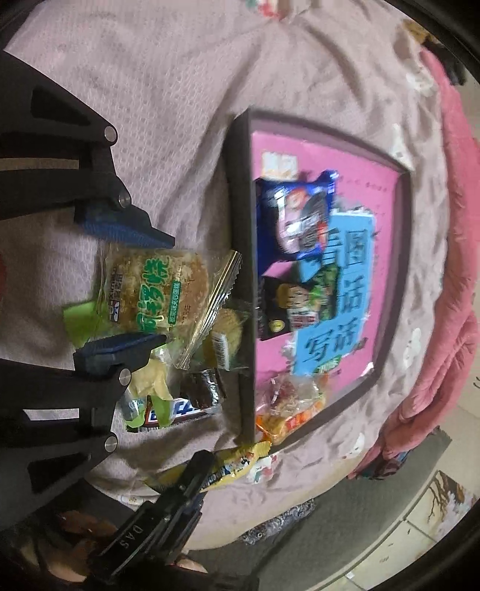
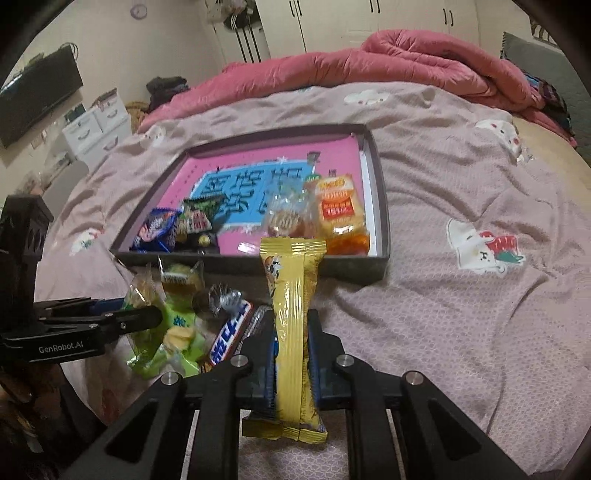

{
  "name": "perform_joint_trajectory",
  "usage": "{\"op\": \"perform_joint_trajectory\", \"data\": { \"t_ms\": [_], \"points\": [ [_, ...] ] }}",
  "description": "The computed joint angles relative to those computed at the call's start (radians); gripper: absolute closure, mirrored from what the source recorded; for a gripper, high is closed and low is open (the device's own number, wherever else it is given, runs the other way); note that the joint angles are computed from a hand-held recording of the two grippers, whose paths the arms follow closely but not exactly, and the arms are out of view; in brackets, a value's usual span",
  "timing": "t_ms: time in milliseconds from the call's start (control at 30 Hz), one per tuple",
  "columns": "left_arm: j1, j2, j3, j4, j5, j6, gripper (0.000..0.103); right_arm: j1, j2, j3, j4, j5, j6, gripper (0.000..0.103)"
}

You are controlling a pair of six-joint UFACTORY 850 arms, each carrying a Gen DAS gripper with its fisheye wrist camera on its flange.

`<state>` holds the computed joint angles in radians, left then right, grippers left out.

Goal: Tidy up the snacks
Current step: 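Grasp the yellow stick pack with the right tool while the left tool grasps the clear mooncake bag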

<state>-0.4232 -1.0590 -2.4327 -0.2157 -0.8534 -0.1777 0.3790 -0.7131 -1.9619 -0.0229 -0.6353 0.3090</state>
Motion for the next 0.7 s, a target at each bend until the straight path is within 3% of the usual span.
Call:
{"op": "perform_joint_trajectory", "data": {
  "t_ms": [367, 700],
  "points": [
    [0.005, 0.095, 0.114, 0.037, 0.098, -0.022, 0.059, -0.001, 0.037, 0.047, 0.037, 0.109, -0.040, 0.088],
    [0.005, 0.126, 0.140, 0.091, 0.137, -0.068, 0.059, -0.005, 0.060, 0.075, 0.062, 0.191, -0.059, 0.088]
  ]
}}
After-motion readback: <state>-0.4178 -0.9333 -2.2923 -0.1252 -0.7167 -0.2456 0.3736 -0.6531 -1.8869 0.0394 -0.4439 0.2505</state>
